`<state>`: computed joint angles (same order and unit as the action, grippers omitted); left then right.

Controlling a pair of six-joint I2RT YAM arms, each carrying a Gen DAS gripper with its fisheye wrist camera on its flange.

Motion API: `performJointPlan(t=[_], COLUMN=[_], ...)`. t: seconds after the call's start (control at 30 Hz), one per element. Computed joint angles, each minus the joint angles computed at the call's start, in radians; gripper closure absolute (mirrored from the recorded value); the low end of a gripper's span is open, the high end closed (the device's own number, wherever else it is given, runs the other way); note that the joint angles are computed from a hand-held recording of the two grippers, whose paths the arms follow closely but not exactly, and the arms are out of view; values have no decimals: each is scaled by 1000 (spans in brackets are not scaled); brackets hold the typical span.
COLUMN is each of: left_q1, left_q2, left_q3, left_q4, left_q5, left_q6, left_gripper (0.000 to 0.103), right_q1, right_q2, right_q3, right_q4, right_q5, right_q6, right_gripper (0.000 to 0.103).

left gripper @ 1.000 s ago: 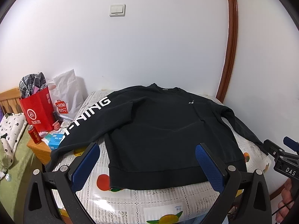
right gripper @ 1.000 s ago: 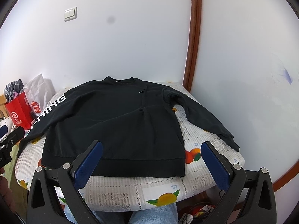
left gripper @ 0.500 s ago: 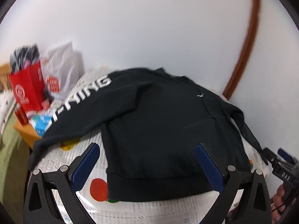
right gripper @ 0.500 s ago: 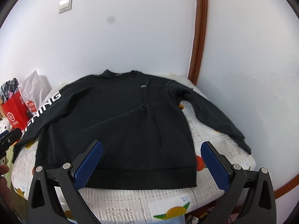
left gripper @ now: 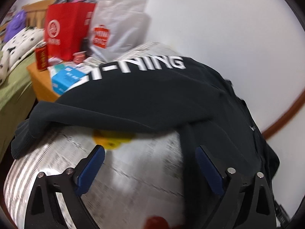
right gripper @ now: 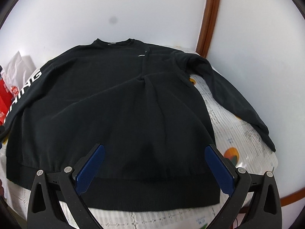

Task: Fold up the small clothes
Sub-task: 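Grasp the printed sleeve cuff with the left gripper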

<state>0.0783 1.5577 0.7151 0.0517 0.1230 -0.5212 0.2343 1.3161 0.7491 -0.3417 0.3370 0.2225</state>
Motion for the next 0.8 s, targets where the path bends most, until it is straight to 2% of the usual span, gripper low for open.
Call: performJointPlan(t=[0.1,0.2,0.27,0.3,0.37,0.4,0.57,0.63,0.8], left_q1=[43,81,84,80,65,58,-10,-40,-174], left_q2=[43,85,121,140,160,172,104,89,122], left_q3=[15,40,83,107,147,176,231,301,501], left_q4=[41,77,56,42,-12,-52,-117,-161,-239], left_q5=[3,45,16,-9,-58,-76,-213,-220,-308], left_q6=[-47,-83,-97,-96,-84,-70,-40,-22,50], left_gripper=[26,28,37,46,70,95,97,97,97], right_q1=[-5,-21,-35,-44,-67,-77,-136,-164,-259], right_q2=[66,111,141,154,164,162,152,141,108], right_q3=[23,33,45,49,49,45,51,55,62], right_q4=[25,45,44,47,56,61,77,88,101], right_q5=[-3,-18,-28,-30,-45,-53,-91,-97,-162], right_q6=[-7,-6,-7,-8,-20,-23,-89,-136,-215], right_gripper=[0,0,0,0,0,0,0,0,0])
